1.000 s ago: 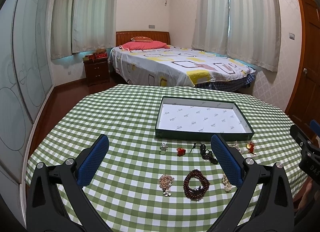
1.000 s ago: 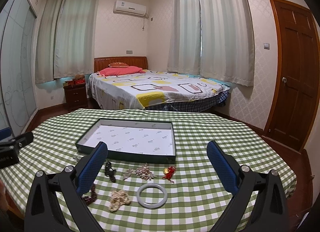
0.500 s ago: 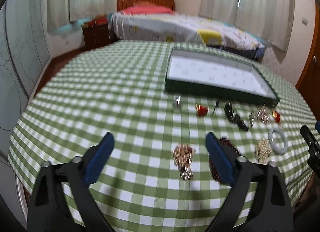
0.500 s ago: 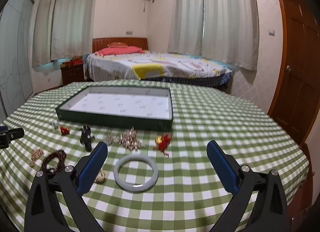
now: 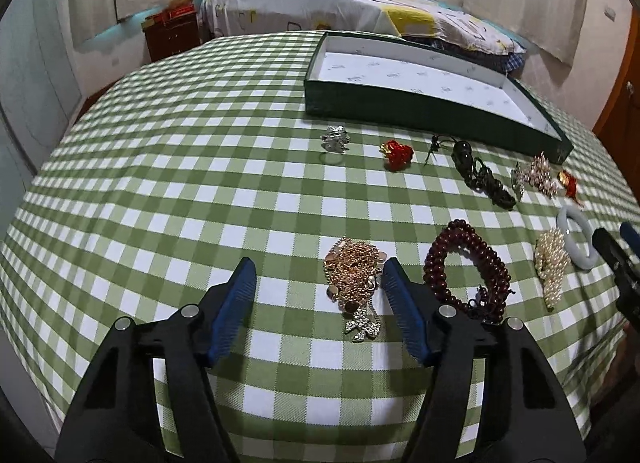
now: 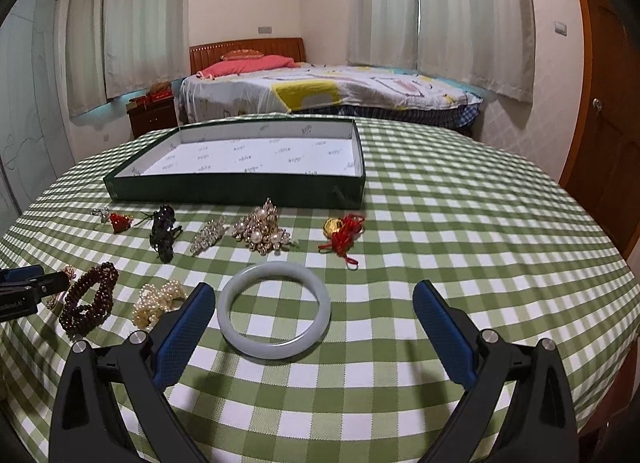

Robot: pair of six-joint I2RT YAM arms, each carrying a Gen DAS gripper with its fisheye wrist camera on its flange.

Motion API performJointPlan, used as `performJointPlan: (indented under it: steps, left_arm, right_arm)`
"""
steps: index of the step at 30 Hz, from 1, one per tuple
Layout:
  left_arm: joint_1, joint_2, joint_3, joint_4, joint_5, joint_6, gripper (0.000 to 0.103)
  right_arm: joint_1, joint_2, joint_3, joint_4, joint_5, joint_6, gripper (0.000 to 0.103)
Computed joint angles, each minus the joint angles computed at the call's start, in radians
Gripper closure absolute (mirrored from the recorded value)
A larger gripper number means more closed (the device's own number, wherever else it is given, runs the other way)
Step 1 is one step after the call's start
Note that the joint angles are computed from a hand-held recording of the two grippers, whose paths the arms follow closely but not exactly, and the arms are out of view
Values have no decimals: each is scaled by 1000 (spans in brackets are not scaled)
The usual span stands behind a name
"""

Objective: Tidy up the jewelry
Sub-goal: 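Grasp the gold chain with the left tool while the right tool grasps the white jade bangle, then carry the gold chain and jade bangle into the tray and open both tools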

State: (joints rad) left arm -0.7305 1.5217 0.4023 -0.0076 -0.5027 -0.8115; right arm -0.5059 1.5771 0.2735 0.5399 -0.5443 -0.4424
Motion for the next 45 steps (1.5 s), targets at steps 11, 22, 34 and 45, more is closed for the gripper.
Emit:
performJointPlan:
  steps: [11,22,34,45]
  left_arm:
    - [47,-29,-55,143,71,81,89]
    - [61,-57,-59,138,35,63,91]
    - [58,-75,-57,123,2,65,91]
    - [29,-115,-57,99,-43,62,91]
  right_arm:
    - [24,42,31,-20,21,-5,7]
    - [81,75,56,-35,78,-14,7]
    - [104,93,67,-70,62,-42,33]
    - [76,55,41,-56,37,-40,34]
